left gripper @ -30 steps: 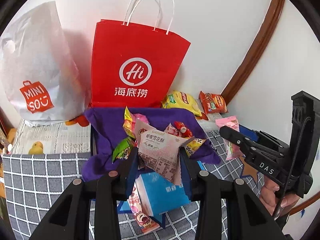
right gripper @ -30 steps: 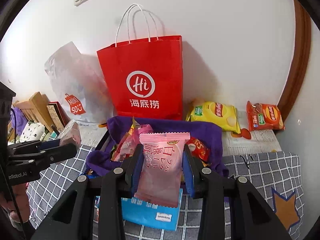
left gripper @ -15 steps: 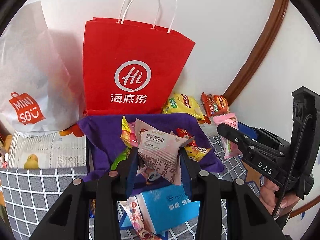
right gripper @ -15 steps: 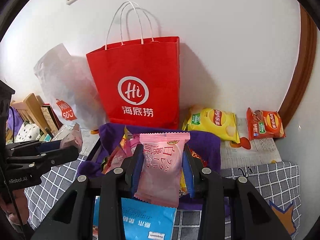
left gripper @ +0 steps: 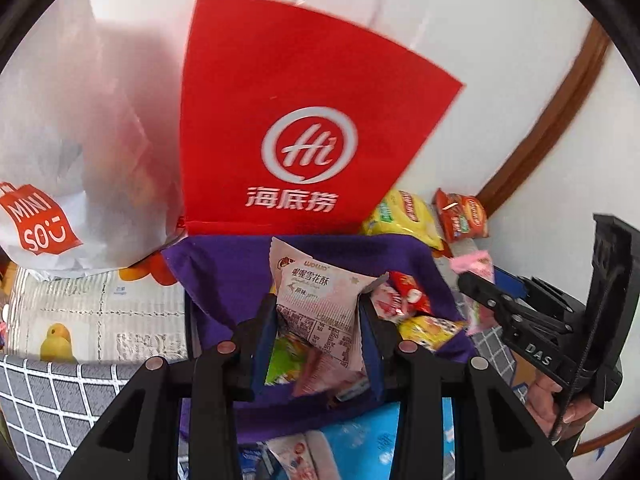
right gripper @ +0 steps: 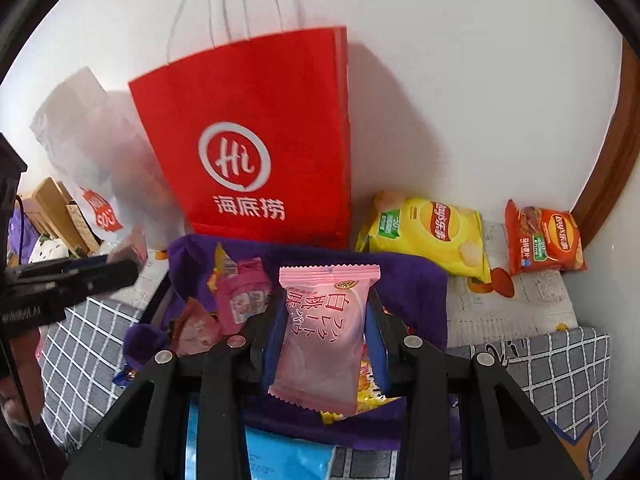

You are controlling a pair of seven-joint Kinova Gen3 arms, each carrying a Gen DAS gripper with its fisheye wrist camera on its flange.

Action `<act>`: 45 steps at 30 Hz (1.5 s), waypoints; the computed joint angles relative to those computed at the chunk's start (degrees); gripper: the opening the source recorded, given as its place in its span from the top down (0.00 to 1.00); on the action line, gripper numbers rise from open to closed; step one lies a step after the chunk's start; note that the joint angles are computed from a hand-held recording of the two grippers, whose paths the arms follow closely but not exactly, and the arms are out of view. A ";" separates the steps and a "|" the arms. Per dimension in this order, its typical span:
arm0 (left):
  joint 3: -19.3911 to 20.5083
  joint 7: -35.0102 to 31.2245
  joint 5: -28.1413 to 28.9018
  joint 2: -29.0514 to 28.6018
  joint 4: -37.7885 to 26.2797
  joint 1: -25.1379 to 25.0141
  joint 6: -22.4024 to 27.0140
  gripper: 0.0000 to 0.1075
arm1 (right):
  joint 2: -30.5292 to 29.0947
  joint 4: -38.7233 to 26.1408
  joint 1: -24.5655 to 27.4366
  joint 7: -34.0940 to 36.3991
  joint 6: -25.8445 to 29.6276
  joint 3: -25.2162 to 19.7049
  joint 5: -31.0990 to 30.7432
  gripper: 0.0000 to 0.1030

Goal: Organize snacks
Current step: 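Carry both pastry packets over the purple towel, then open the right tool over the towel while the left tool releases the pale pink packet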

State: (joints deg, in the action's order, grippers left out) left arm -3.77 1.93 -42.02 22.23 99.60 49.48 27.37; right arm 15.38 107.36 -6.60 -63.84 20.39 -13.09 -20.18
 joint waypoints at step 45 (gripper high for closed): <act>-0.03 -27.86 28.99 9.89 -3.79 -7.35 -5.94 0.66 | 9.99 -5.76 -7.15 -9.99 5.84 3.56 12.99 0.52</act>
